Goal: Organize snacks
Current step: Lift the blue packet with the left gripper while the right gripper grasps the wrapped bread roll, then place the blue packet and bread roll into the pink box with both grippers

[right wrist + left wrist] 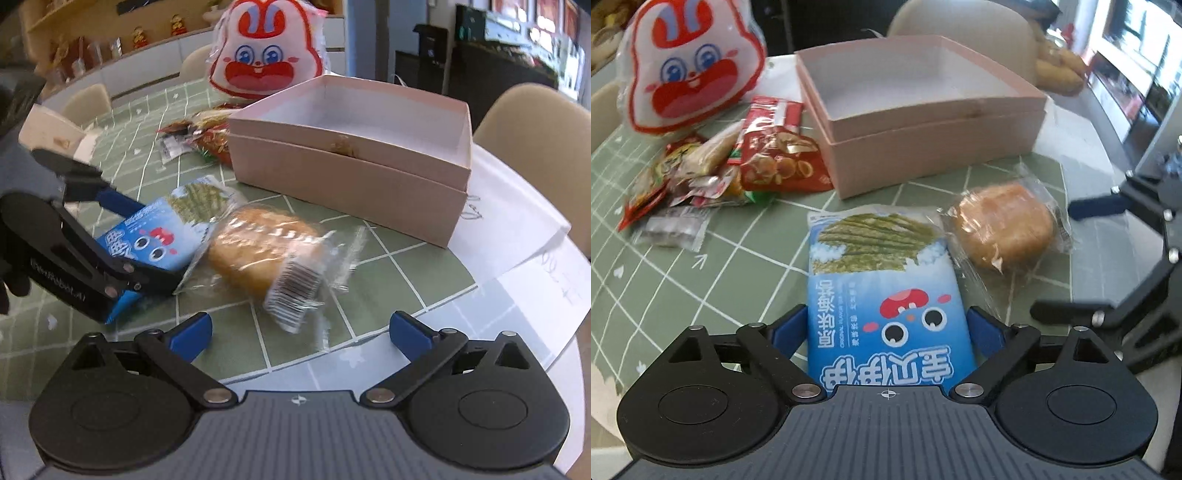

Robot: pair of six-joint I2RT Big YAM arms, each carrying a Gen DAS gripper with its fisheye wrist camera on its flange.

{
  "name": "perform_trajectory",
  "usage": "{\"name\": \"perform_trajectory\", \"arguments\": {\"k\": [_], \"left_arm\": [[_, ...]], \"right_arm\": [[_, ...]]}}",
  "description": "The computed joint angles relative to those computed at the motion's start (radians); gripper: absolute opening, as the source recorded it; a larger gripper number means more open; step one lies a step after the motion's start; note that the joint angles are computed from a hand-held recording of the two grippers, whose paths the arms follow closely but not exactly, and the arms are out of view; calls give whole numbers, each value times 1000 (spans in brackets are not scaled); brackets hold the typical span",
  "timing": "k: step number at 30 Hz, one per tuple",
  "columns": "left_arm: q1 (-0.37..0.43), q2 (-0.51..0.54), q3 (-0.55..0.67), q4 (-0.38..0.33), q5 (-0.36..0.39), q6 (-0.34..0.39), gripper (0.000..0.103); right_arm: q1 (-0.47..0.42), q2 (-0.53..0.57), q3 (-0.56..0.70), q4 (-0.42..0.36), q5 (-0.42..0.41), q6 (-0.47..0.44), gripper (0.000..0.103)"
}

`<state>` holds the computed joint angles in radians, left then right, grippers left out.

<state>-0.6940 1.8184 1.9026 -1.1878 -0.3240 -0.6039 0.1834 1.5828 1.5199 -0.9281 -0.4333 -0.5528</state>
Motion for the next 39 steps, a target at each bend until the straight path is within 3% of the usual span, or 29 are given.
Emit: {"name": "perform_trajectory", "arguments": {"k": [3, 5, 8, 9, 11, 15, 17, 19, 23, 26, 29, 31, 32, 33, 35, 37, 39], "left_arm": [[0, -12, -10, 1, -5, -32, 90], [-2, -29, -26, 9, 2, -56, 89], [-14, -56, -46, 14, -25, -106, 89], [-19, -64, -50, 13, -36, -123, 89], [-27, -78, -54, 9, -51, -151, 89], [-56, -88, -26, -33, -83, -193, 89], [-73, -95, -12, -43, -105, -206, 89], [-89, -104, -3, -40, -134, -228, 89], [-95, -89, 57, -9, -183, -224, 89], [-68, -20, 180, 50, -242, -133, 89], [-12, 79, 320, 219, -299, -30, 90], [37, 129, 382, 308, -223, -31, 90], [64, 171, 440, 297, -167, -43, 91], [92, 239, 535, 236, -116, -65, 91], [118, 354, 702, 118, -94, -90, 89], [130, 365, 683, 144, -94, -112, 87], [137, 307, 538, 265, -96, -146, 87]], "right_arm": [[-1, -11, -6, 2, -6, -62, 87], [-10, -19, 3, -3, -37, -109, 84], [-24, -69, -57, 158, -109, -146, 84], [-23, -65, -51, 179, -126, -172, 84], [-8, -29, -2, 142, -120, -224, 84], [20, 91, 150, -40, -125, -292, 84], [25, 137, 226, -159, -128, -270, 63], [17, 148, 267, -237, -144, -267, 57], [-36, 102, 253, -279, -197, -268, 52], [-83, 74, 257, -293, -248, -262, 52], [-105, 50, 254, -262, -256, -228, 52], [-109, 35, 242, -233, -242, -208, 52], [-108, 27, 234, -213, -225, -196, 52], [-109, 16, 223, -194, -213, -187, 52], [-114, -1, 208, -167, -200, -176, 52], [-120, -7, 209, -144, -185, -153, 52], [-130, -4, 224, -124, -172, -117, 52]]}}
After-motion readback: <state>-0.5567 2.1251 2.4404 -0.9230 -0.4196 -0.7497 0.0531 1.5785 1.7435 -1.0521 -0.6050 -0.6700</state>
